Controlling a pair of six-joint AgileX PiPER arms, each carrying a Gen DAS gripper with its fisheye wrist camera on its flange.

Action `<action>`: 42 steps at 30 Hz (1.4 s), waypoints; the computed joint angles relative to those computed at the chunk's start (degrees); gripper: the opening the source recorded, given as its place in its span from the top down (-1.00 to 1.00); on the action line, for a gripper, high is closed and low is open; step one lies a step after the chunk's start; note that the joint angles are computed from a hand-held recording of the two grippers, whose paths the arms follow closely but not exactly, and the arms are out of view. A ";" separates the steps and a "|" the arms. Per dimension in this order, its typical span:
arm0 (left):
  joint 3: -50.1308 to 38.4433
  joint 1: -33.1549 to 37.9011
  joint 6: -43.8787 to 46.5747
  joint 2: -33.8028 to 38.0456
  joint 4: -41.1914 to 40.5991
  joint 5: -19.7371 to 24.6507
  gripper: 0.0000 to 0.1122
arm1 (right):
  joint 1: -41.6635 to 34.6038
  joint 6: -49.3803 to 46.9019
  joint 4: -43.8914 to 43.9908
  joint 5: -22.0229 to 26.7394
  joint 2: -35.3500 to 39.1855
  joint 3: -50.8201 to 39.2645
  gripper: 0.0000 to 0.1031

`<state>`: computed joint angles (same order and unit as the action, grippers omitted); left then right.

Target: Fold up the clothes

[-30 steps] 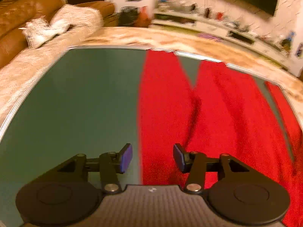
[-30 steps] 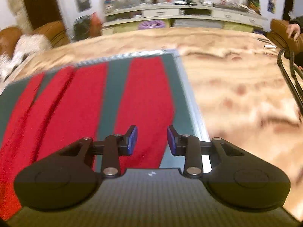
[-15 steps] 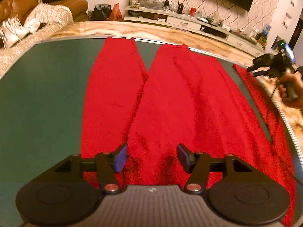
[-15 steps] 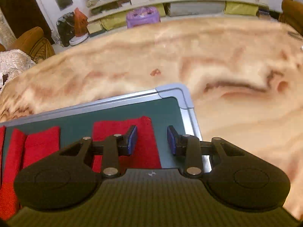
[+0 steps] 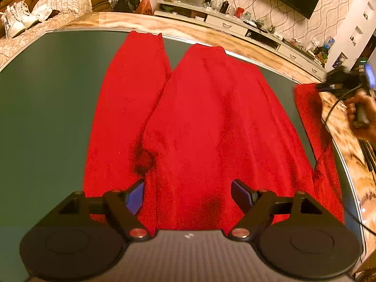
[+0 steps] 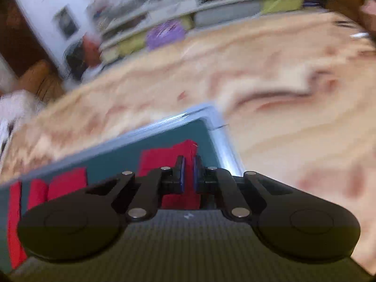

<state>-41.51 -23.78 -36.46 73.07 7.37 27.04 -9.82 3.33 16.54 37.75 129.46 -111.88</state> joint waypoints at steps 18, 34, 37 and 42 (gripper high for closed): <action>4.64 -1.04 4.40 -3.84 -3.73 -1.58 -0.50 | -4.73 25.07 -27.37 22.19 1.96 -22.59 0.13; -2.26 -18.00 4.47 -0.81 -2.36 -0.89 -0.57 | -19.44 -5.10 3.56 16.23 -2.27 2.33 0.13; -3.77 -22.07 -5.83 0.52 7.91 2.54 -0.57 | -16.76 -4.40 3.35 23.84 2.51 -5.83 0.13; -2.47 -22.03 -10.46 -2.09 9.97 5.38 -0.57 | -18.50 -18.65 26.95 14.99 -1.76 4.16 0.12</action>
<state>-43.98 -45.80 -46.92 70.98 17.35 32.42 -28.33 -15.32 43.49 52.74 127.70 -107.71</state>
